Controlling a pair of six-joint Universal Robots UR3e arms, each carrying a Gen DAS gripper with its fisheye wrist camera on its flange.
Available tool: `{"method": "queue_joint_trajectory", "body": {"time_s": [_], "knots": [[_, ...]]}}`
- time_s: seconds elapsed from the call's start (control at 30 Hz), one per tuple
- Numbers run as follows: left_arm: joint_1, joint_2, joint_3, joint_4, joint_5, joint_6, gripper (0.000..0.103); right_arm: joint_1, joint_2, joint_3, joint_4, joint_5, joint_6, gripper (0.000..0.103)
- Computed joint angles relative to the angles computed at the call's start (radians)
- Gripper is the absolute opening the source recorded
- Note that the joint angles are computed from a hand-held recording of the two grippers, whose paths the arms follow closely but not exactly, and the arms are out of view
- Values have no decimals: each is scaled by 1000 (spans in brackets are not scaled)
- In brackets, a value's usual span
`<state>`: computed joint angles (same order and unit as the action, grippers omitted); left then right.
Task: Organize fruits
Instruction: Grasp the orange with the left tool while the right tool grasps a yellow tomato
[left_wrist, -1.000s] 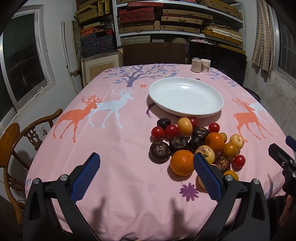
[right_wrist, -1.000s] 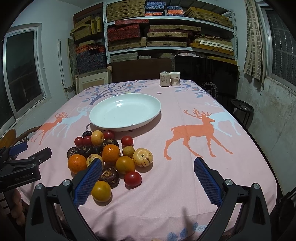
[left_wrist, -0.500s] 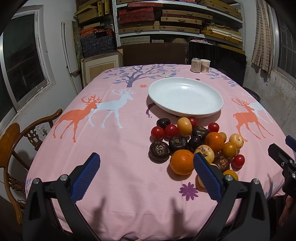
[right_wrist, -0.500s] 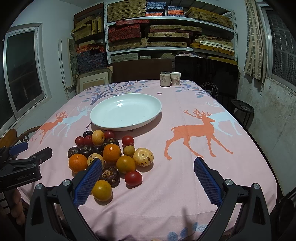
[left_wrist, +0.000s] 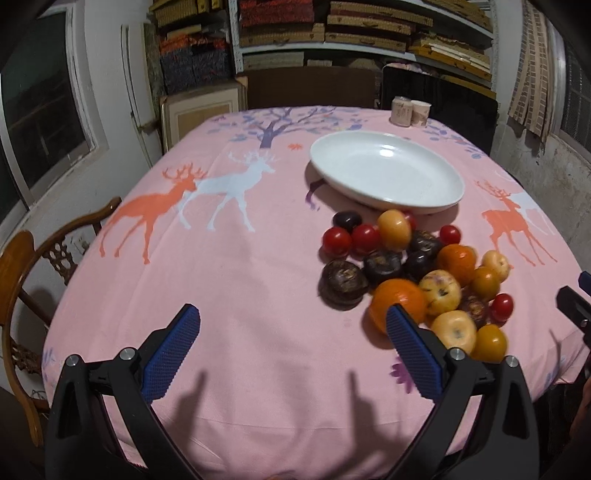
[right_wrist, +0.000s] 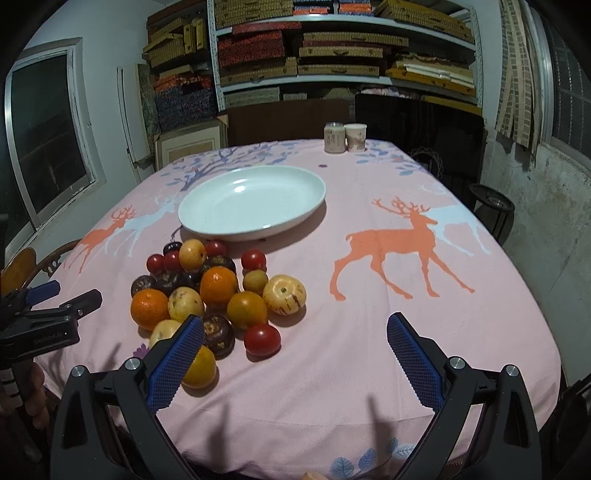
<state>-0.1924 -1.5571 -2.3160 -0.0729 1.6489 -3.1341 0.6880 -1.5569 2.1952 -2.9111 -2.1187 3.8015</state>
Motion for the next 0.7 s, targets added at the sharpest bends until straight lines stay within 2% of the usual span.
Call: {"method": "queue_joint_trajectory", "body": {"time_s": [0.1, 0.2, 0.27, 0.37, 0.4, 0.43, 0.47, 0.53, 0.7], "knots": [[28, -45, -5, 12, -50, 30, 99, -34, -8, 29, -19, 45, -9, 99], [-3, -106, 24, 12, -81, 63, 99, -50, -2, 39, -42, 56, -28, 99], [-63, -154, 49, 54, -42, 80, 99, -51, 2, 39, -48, 52, -37, 99], [-165, -248, 103, 154, 78, 92, 99, -63, 3, 46, -54, 56, -44, 99], [-178, -269, 119, 161, 92, 92, 98, -69, 2, 50, -55, 61, -44, 99], [-180, -285, 139, 152, 83, 93, 93, -75, 1, 55, -59, 66, -44, 99], [-173, -291, 154, 130, 54, 98, 82, -80, -1, 62, -63, 71, -45, 99], [-127, -279, 137, 123, -61, 111, 68, -89, -3, 71, -67, 77, -45, 99], [-80, -278, 120, 127, -177, 120, 64, -115, -15, 95, -82, 100, -43, 99]]}}
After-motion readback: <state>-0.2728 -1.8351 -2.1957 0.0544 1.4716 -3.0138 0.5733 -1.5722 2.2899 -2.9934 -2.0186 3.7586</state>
